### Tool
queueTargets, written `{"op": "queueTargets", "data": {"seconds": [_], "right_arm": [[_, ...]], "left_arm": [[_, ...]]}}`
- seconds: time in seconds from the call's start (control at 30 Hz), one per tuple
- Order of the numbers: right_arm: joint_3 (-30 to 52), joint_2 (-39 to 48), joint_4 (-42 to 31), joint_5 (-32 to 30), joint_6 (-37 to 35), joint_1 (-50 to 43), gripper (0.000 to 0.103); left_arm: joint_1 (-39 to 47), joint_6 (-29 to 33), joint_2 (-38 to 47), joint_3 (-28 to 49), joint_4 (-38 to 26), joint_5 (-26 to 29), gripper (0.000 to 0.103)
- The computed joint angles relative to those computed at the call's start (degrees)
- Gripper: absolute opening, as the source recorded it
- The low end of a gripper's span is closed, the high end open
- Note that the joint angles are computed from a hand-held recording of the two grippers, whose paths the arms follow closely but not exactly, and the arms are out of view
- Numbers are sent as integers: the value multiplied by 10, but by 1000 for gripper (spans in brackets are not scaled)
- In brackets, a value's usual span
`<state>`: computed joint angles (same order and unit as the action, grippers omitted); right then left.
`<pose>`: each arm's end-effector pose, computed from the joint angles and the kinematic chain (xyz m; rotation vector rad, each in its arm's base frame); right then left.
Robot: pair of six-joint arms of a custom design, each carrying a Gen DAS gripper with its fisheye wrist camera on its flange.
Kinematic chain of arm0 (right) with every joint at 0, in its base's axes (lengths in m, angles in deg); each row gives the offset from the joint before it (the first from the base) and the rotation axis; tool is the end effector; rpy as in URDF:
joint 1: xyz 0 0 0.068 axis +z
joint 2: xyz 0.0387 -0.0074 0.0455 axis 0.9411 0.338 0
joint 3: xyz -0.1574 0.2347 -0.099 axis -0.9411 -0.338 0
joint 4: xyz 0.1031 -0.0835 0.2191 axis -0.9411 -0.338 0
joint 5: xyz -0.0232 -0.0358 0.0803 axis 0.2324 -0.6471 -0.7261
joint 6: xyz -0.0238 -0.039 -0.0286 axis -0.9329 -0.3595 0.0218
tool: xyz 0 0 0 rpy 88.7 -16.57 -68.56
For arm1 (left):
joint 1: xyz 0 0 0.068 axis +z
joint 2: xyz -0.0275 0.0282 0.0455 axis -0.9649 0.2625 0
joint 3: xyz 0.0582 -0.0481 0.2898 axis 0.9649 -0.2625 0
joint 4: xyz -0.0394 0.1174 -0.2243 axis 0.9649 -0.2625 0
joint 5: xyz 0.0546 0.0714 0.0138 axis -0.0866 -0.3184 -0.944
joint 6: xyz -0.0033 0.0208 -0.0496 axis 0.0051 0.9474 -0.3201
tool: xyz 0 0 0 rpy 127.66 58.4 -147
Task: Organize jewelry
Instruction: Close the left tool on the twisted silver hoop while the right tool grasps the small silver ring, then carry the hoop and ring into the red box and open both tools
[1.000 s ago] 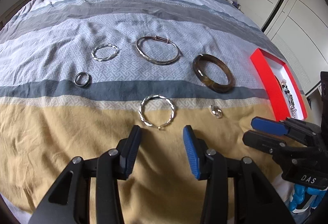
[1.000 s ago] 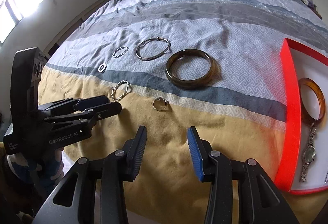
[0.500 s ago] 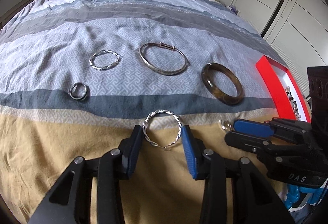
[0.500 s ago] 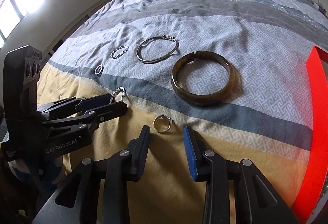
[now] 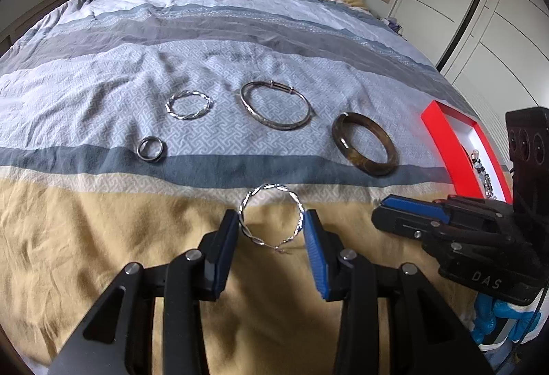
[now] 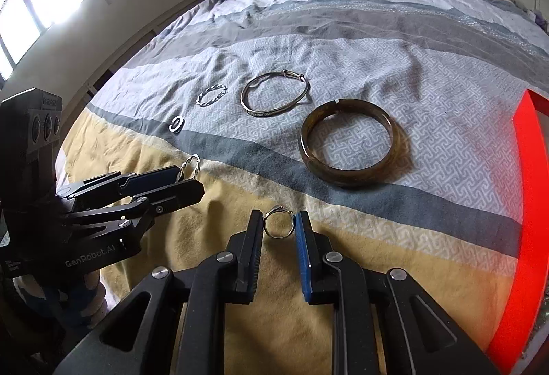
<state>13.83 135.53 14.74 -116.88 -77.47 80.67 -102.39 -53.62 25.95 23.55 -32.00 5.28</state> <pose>0.3117 0.0747 0.0704 -0.7084 2.5008 0.6425 0.2479 -0.1235 0.0714 -0.1708 2.5026 -0.2448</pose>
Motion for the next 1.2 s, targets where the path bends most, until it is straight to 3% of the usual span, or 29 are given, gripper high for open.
{"op": "queueTargets", "data": {"seconds": [0.3, 0.63, 0.87, 1.2], "right_arm": [[-64, -140, -58, -34, -32, -90, 19], [-30, -170, -173, -75, -154, -308, 19], [64, -105, -221, -81, -198, -400, 19], [268, 37, -241, -44, -140, -386, 19]], "left_arm": [[-76, -34, -88, 12, -95, -34, 37], [-178, -31, -52, 161, -190, -48, 37], [-207, 2, 23, 315, -258, -39, 37], [-179, 60, 224, 652, -406, -22, 37]]}}
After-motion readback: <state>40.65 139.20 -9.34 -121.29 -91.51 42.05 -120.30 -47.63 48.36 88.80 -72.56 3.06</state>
